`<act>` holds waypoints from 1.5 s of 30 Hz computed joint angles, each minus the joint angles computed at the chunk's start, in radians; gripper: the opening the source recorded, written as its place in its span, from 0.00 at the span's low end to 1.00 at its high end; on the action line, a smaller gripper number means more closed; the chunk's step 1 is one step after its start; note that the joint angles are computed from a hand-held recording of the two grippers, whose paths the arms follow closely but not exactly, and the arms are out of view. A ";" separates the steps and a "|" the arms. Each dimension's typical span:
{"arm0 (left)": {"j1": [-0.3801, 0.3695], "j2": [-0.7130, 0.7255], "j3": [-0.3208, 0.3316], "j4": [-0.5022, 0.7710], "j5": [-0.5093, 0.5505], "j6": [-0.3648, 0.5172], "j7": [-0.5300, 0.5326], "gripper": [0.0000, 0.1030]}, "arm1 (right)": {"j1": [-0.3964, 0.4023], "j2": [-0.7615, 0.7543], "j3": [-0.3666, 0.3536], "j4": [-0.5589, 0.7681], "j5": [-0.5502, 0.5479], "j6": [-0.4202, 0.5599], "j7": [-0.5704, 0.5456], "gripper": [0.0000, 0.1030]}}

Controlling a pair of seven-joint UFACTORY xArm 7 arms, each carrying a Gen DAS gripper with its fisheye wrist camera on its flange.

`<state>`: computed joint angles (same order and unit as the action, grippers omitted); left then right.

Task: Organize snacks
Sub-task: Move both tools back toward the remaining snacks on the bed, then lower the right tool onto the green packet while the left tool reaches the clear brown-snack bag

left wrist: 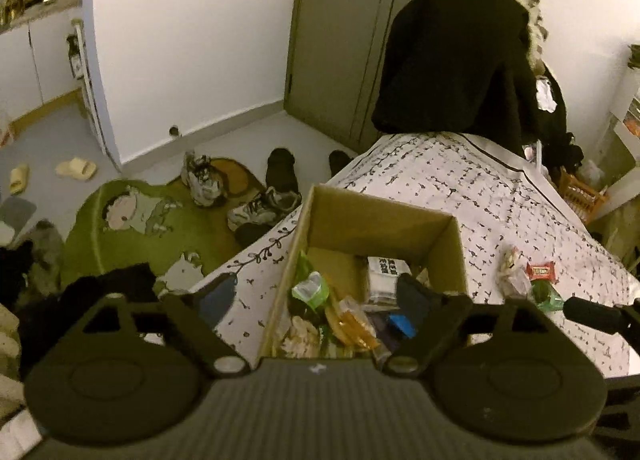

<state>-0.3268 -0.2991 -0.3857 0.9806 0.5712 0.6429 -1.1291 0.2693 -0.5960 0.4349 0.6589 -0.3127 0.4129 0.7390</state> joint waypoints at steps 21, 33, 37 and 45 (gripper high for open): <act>-0.053 0.060 -0.060 0.089 0.119 -0.035 0.032 1.00 | -0.095 -0.214 -0.052 -0.187 0.033 -0.137 -0.015 0.98; -0.169 0.194 -0.027 0.215 0.254 0.057 -0.095 1.00 | -0.140 -0.243 -0.112 -0.263 0.095 -0.205 -0.075 0.98; -0.207 0.235 -0.006 0.248 0.297 0.058 -0.153 1.00 | -0.207 -0.261 -0.082 -0.278 0.117 -0.212 -0.033 0.97; -0.305 0.325 0.041 0.319 0.424 0.068 -0.260 0.99 | -0.258 -0.275 -0.102 -0.330 0.099 -0.211 -0.040 0.92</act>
<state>-0.6319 0.0259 -0.3449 1.2996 0.9956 0.7105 -1.3895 0.0114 -0.8711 0.3332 0.3293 -0.2137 0.2014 0.6985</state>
